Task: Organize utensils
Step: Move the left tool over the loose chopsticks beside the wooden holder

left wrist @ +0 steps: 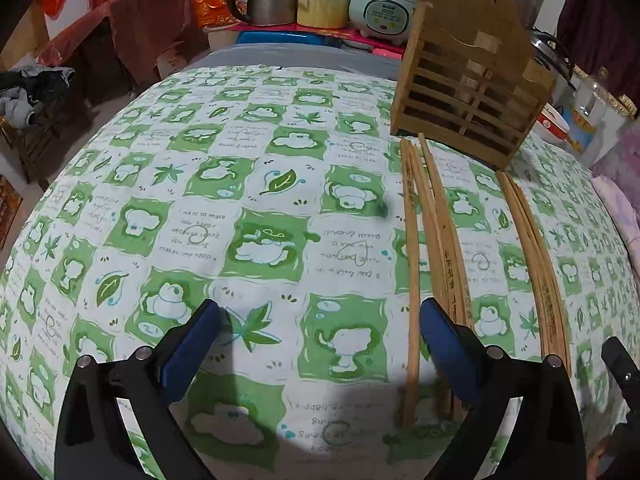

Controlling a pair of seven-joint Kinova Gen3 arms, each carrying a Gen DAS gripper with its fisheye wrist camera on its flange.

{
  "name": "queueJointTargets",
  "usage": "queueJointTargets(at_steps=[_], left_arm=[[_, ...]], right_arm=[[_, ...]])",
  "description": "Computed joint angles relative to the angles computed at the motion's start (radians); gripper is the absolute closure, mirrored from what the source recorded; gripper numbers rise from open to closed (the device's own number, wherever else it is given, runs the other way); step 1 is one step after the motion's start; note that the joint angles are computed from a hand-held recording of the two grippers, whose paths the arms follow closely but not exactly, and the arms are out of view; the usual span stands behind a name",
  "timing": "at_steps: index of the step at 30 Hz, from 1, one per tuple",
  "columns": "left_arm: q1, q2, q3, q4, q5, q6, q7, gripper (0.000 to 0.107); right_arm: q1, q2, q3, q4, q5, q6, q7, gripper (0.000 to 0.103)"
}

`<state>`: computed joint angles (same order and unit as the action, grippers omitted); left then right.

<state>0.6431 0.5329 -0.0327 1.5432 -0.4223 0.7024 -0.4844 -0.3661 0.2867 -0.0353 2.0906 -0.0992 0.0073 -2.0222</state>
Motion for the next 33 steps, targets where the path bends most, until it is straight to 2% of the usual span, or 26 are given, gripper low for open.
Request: queueJointTargets(at_steps=[5,10,18,21,22,24,26,33], left_arm=[[0.018,0.033,0.022,-0.058,-0.014,0.061,-0.058,0.010],[0.051,0.028,0.009,-0.048,-0.043,0.027,-0.063,0.010],[0.036,0.045,0.022,-0.075,-0.002,0.046,-0.111,0.009],[0.030,0.037,-0.005,-0.061,0.011,0.052,-0.066,0.009],[0.030,0.030,-0.015,-0.046,0.013,0.038,-0.052,0.009],[-0.009,-0.004,0.009,0.007,0.021,-0.028,-0.032,0.010],[-0.008,-0.019,0.000,0.033,0.032,-0.050,-0.035,0.010],[-0.008,-0.052,0.010,0.080,0.024,-0.066,-0.029,0.010]], right_arm=[[-0.005,-0.001,0.006,0.000,0.005,0.001,0.002,0.006],[-0.007,0.001,0.006,-0.001,0.004,0.002,0.001,0.006],[0.000,0.003,-0.002,-0.002,0.003,0.002,-0.003,0.006],[0.043,0.006,-0.044,-0.003,0.003,0.001,-0.001,0.006],[0.067,0.007,-0.067,-0.003,0.003,0.000,0.000,0.006],[0.113,0.010,-0.114,-0.002,0.004,-0.006,0.003,0.006],[0.150,0.012,-0.152,-0.002,0.007,-0.008,0.009,0.006],[0.197,0.014,-0.209,-0.006,0.021,-0.010,0.028,0.009]])
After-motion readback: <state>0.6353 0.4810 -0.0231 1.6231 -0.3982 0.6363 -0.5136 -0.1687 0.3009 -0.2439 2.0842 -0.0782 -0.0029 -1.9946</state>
